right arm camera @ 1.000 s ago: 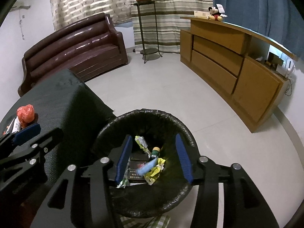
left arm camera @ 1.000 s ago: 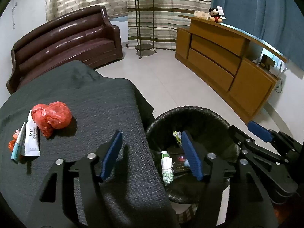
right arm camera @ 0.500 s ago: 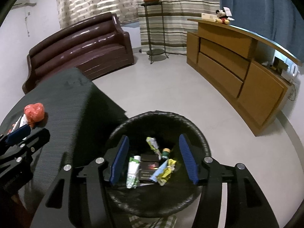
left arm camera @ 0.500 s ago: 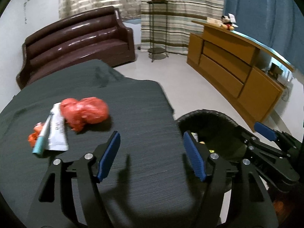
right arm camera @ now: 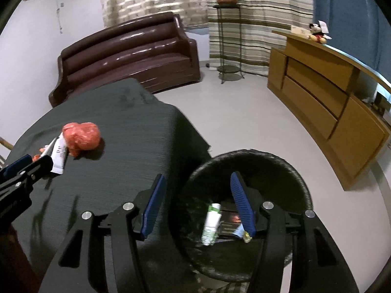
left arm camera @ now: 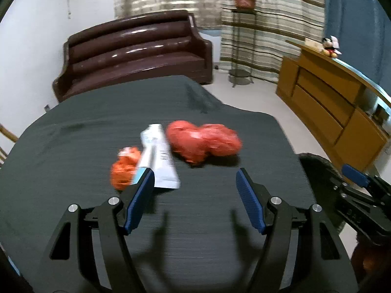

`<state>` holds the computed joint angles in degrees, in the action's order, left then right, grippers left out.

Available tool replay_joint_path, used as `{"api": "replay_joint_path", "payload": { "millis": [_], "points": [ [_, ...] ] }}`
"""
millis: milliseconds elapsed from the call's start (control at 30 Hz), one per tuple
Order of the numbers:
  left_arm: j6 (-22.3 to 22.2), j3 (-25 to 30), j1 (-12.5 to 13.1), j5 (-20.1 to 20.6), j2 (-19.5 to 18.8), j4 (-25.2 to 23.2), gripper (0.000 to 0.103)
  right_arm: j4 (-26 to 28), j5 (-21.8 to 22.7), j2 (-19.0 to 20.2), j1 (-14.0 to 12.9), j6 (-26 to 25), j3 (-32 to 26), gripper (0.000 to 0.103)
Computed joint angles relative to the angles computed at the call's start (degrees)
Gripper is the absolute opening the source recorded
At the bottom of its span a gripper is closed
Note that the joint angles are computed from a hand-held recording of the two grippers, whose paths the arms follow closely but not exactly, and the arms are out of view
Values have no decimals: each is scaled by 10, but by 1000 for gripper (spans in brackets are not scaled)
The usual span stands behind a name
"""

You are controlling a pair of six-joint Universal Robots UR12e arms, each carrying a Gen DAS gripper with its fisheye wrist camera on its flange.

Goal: Collect trash
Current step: 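Move both open grippers back over the remaining trash on the table, then lower the left gripper onto the orange plastic bag and close it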

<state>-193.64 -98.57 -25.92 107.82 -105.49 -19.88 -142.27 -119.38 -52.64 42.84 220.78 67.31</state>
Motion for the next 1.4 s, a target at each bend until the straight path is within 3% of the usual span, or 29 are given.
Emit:
{"api": "replay_joint_path", "payload": {
  "millis": [567, 1033, 1400],
  "points": [
    [-7, -13, 31, 9, 10, -10, 67, 7, 31, 33, 4, -29, -57, 55],
    [38, -20, 33, -21, 11, -2, 6, 14, 47, 40, 2, -25, -70, 55],
    [33, -38, 40, -40, 29, 10, 1, 16, 47, 41, 2, -27, -72, 55]
  ]
}}
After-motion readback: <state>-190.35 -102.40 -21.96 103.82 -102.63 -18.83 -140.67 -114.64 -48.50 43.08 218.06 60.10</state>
